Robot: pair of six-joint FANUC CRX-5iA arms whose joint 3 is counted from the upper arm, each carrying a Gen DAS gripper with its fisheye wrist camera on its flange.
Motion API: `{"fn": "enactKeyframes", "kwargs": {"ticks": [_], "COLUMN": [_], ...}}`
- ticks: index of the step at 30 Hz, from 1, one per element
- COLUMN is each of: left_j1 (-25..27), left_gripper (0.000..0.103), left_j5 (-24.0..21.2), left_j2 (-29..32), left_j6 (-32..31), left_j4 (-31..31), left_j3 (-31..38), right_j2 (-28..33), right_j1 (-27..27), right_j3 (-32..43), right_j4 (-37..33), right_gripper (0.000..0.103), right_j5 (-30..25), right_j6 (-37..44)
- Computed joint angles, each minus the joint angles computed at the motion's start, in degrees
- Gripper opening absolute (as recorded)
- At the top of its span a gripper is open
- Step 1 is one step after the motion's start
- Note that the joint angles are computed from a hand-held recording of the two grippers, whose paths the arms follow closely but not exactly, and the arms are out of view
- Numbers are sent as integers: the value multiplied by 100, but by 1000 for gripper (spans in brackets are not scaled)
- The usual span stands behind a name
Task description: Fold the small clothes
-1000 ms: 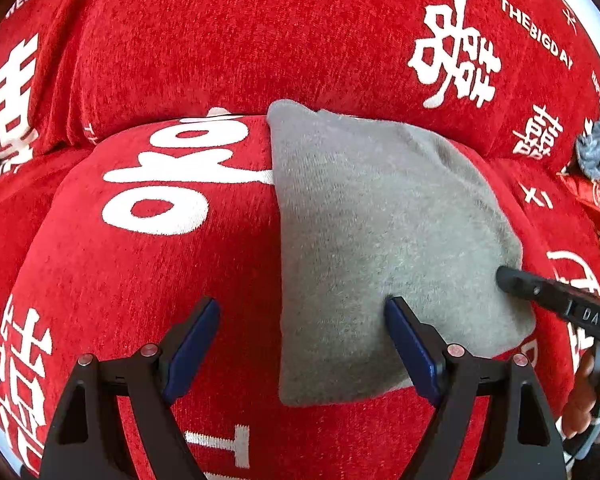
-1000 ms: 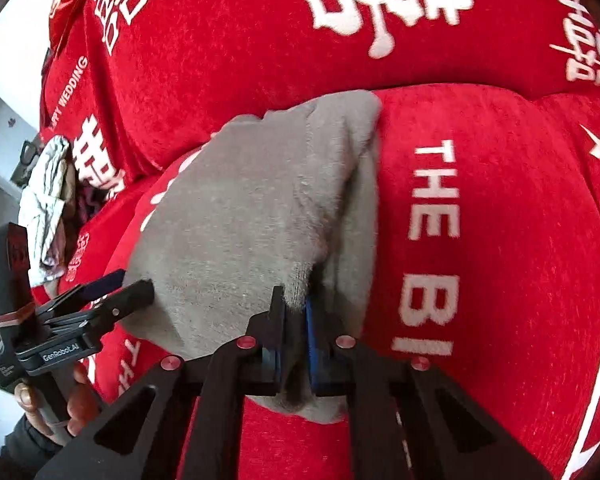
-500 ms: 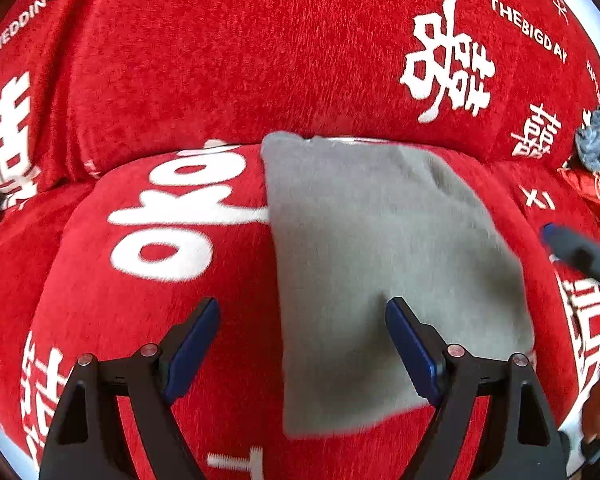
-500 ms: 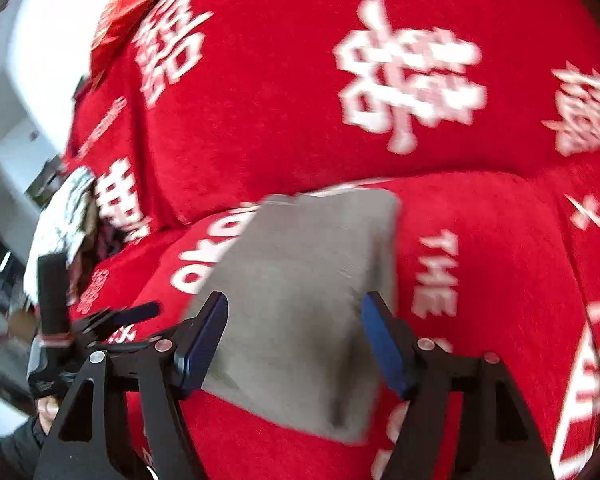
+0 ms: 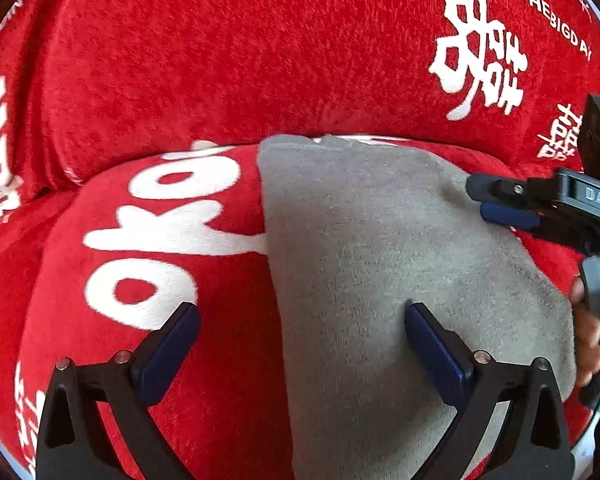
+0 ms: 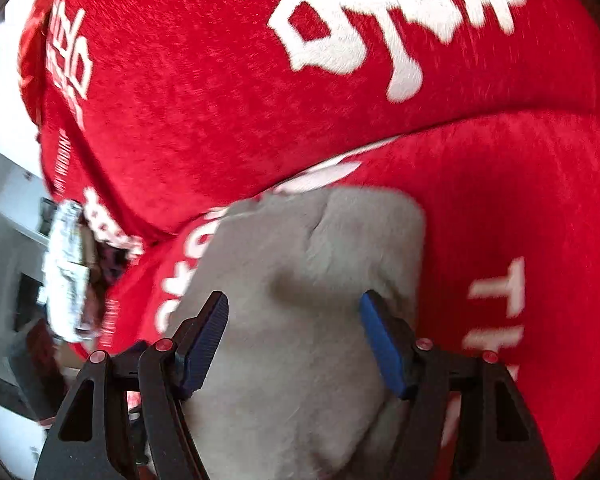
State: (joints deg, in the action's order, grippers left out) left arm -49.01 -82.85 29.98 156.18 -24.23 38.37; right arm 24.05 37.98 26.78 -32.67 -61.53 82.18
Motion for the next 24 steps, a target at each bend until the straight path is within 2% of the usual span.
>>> {"fn": "enactKeyframes", "kwargs": {"ticks": [2, 5, 6, 10, 13, 15, 18, 21, 24], "left_j1": [113, 240, 307, 551, 659, 704, 778, 829, 994], "left_gripper": [102, 102, 102, 102, 102, 102, 102, 102, 102], "left_j5": [269, 676, 922, 1831, 2229, 2442, 2707, 2739, 3188], "left_j2": [-170, -561, -743, -1338, -1522, -1533, -1378, -1191, -1105], "left_j6": [12, 166, 203, 238, 226, 123, -214, -495, -813], "left_j4": [185, 346, 473, 1015, 1320, 1507, 1885, 2113, 2640], "left_j3": [-258, -814, -1106, -2113, -2484, -2578, -2572, -2475, -2716], "right_j2": [8, -342, -437, -933, -1271, -1376, -1267, -1034, -761], "right_j1": [114, 395, 366, 104, -56, -190, -212, -97, -56], "right_j3": [60, -439, -536, -987, -1281, -1361, -1255, -1063, -877], "right_j4": [482, 1703, 1715, 1346, 976, 611, 272, 169, 54], "right_gripper": [73, 73, 73, 73, 73, 77, 78, 78, 78], "right_j5": [-64, 165, 135, -98, -119, -134, -242, -385, -467], "right_j6": [-196, -839, -847, -517, -329, -247, -223, -284, -387]}}
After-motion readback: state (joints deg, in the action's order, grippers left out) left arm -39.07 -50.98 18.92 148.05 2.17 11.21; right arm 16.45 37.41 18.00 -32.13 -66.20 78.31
